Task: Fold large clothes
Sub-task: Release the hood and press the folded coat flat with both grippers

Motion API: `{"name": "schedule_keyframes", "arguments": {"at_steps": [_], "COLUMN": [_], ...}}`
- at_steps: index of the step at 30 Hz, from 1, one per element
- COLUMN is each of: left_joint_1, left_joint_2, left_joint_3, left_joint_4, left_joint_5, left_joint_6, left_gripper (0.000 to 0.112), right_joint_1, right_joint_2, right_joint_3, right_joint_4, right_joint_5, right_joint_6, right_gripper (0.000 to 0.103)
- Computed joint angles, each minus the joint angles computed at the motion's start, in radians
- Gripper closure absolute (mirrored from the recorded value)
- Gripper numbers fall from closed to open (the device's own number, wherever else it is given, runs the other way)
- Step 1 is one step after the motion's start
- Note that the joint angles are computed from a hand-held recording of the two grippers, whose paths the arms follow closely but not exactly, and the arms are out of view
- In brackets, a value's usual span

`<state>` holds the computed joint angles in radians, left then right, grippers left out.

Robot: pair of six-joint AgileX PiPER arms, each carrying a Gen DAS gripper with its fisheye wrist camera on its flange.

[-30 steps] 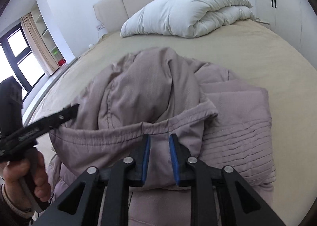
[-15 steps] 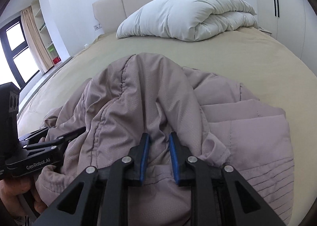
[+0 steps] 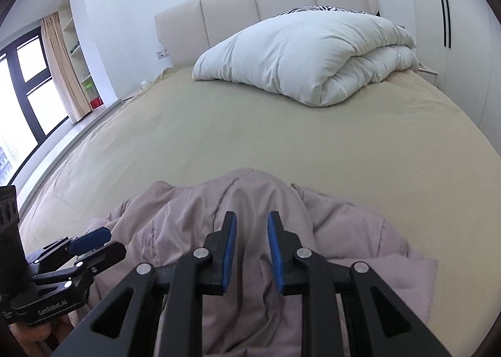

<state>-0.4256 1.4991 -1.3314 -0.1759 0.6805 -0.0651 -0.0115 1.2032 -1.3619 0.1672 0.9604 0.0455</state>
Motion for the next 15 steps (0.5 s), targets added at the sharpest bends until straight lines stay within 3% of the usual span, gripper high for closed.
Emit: {"name": "schedule_keyframes", "arguments": {"at_steps": [3, 5, 9, 15], "left_joint_1": [0.021, 0.030, 0.015, 0.014], "left_joint_2": [0.135, 0.189, 0.255, 0.263], "left_joint_3": [-0.090, -0.101, -0.127, -0.053], "left_joint_4": [-0.040, -0.066, -0.039, -0.085], "left_joint_5": [0.046, 0.024, -0.014, -0.122], "left_joint_6": [0.015, 0.036, 0.029, 0.071], "left_gripper": [0.061, 0.061, 0.061, 0.059], "right_joint_1": [-0.007, 0.007, 0.048, 0.067], "right_joint_2": [0.097, 0.156, 0.143, 0.139], "right_joint_3": [-0.046, -0.048, 0.084, 0.141], "right_joint_4": [0.033, 0.015, -0.060, -0.103], "right_joint_5": [0.010, 0.029, -0.089, -0.159], "right_joint_6": [0.003, 0.021, 0.039, 0.069], "right_gripper": [0.080, 0.080, 0.081, 0.081]}}
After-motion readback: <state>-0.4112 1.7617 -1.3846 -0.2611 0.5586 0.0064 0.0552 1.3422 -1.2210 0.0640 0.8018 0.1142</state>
